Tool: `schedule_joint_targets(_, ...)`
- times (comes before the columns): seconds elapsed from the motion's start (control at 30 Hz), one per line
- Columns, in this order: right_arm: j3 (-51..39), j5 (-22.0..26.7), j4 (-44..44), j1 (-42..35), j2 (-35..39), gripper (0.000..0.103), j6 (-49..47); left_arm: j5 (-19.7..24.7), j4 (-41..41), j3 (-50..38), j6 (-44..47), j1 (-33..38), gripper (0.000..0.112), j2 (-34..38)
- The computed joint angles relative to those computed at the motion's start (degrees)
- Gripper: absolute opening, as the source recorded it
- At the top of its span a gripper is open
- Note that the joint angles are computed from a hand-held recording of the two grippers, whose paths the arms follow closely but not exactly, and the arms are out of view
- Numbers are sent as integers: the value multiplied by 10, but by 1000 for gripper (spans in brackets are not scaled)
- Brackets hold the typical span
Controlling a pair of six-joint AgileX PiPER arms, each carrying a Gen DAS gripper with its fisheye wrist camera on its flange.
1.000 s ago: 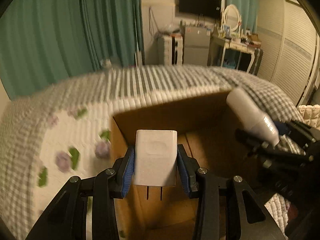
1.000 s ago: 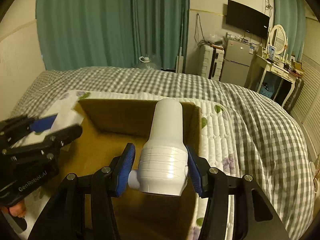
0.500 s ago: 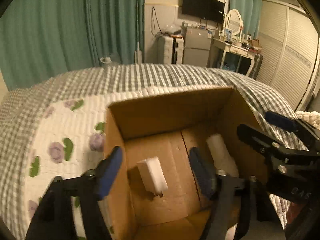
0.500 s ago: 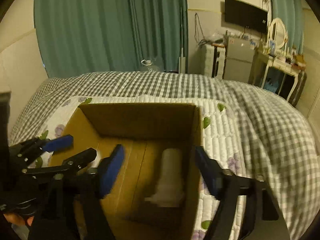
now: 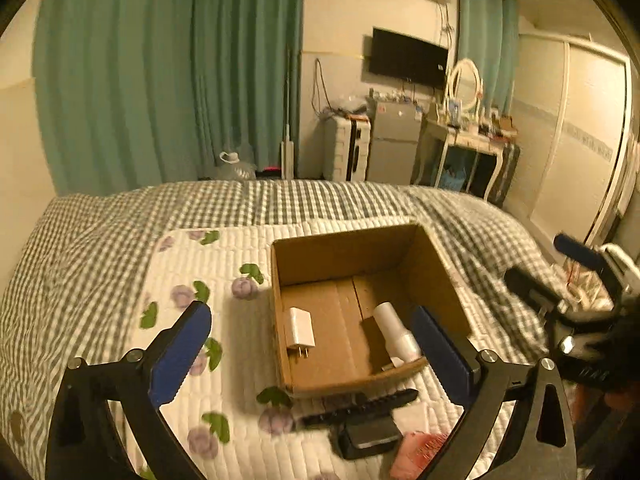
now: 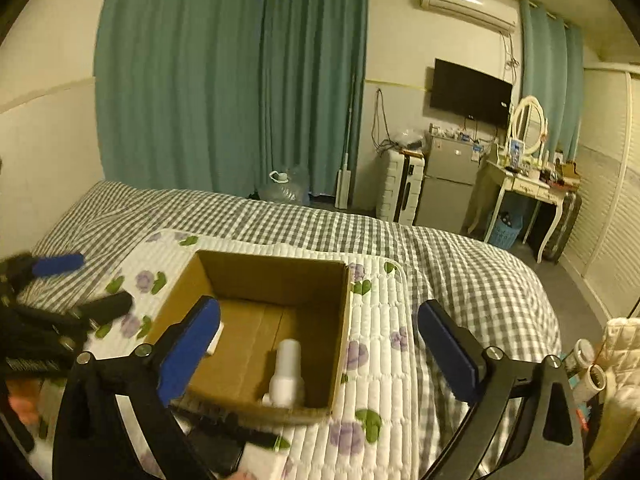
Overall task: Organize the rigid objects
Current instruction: 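Lower the white charger and white bottle into the box and open both tools, then grasp the pink card with the right tool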
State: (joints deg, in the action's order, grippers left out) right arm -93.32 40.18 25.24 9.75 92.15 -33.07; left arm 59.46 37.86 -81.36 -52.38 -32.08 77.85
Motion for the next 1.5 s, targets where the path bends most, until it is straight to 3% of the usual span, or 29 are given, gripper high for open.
schedule_joint_targets(0.2,134,-30,9,18,-107,103,-59,78,90,56,-79,-116,103,-46)
schedule_joint_targets(0.3,189,-25,0,28,-133,103,-57,85,99,108,-117,-149,103,-58)
schedule_joint_targets(0.53,334,-62,-11,35,-151,103,-67,42,101,253,-229,-163,103,-64)
schedule_joint_targets(0.73,453,-163,-53,73,-136,103,-101,-6,77,342,-285,-144,103,-36)
schedule_joint_targets(0.9,484,-213,-85,107,-122,102,-118,-23,61,369,-291,-132,103,-42)
schedule_joint_targets(0.97,496,-234,-129,122,-121,95,-98,-25,59,373,-291,-131,103,-49)
schedule_joint_targets(1.03,493,-235,-206,131,-106,74,-35,-21,61,374,-292,-136,103,-54)
schedule_joint_targets(1.3,498,-245,-339,164,-93,68,54,-8,55,363,-271,-146,103,-55)
schedule_joint_targets(1.47,478,-218,-281,164,-100,26,2,-7,54,361,-267,-147,103,-57)
schedule_joint_targets(1.5,468,-207,-239,153,-102,23,-33,-9,53,360,-266,-147,103,-57)
